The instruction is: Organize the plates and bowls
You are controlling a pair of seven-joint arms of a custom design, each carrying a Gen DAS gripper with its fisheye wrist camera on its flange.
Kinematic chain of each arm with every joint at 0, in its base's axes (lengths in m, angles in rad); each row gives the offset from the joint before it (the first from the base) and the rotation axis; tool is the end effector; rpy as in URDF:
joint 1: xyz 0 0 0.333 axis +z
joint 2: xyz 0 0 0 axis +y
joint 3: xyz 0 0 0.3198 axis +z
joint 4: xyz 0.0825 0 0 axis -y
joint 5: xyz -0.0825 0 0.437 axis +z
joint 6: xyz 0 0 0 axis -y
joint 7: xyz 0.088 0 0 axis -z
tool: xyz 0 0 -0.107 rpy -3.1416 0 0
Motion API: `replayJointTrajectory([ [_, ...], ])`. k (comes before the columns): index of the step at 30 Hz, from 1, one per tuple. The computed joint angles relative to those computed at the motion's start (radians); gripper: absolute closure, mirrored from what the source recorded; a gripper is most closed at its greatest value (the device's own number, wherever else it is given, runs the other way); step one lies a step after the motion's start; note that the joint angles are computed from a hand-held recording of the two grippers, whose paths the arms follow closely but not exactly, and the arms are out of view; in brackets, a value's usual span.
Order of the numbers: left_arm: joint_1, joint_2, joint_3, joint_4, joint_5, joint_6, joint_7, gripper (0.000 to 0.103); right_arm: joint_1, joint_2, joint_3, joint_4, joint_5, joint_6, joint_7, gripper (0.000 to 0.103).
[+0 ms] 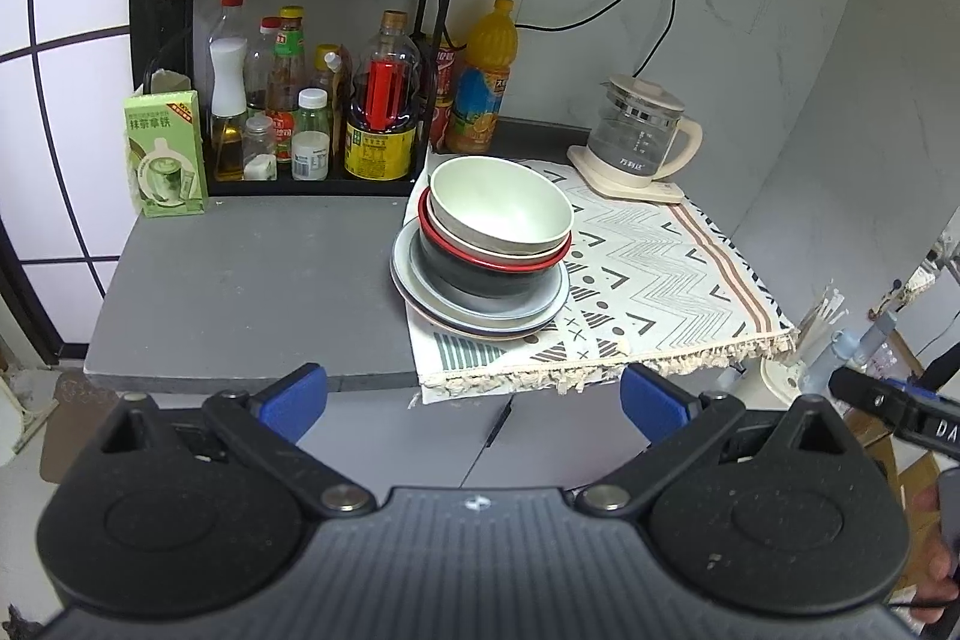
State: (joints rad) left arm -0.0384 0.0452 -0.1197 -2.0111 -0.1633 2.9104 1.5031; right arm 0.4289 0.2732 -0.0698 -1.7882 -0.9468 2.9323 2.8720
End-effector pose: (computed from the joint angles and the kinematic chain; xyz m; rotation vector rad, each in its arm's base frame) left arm 0.6534 -0.0930 0.5133 -1.8295 1.7330 -0.9852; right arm 0.6505 0.3041 0.4600 -1.5269 1.6569 -0.6733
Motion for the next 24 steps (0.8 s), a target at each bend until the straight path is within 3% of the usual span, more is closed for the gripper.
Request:
replayJointTrajectory([
  [24, -0.005, 0.020, -0.002, 0.022, -0.009, -0.033, 0.012, 0.000, -0.003, -0.003, 0.007, -0.006, 0.052, -0.006, -0.058, 0.000],
])
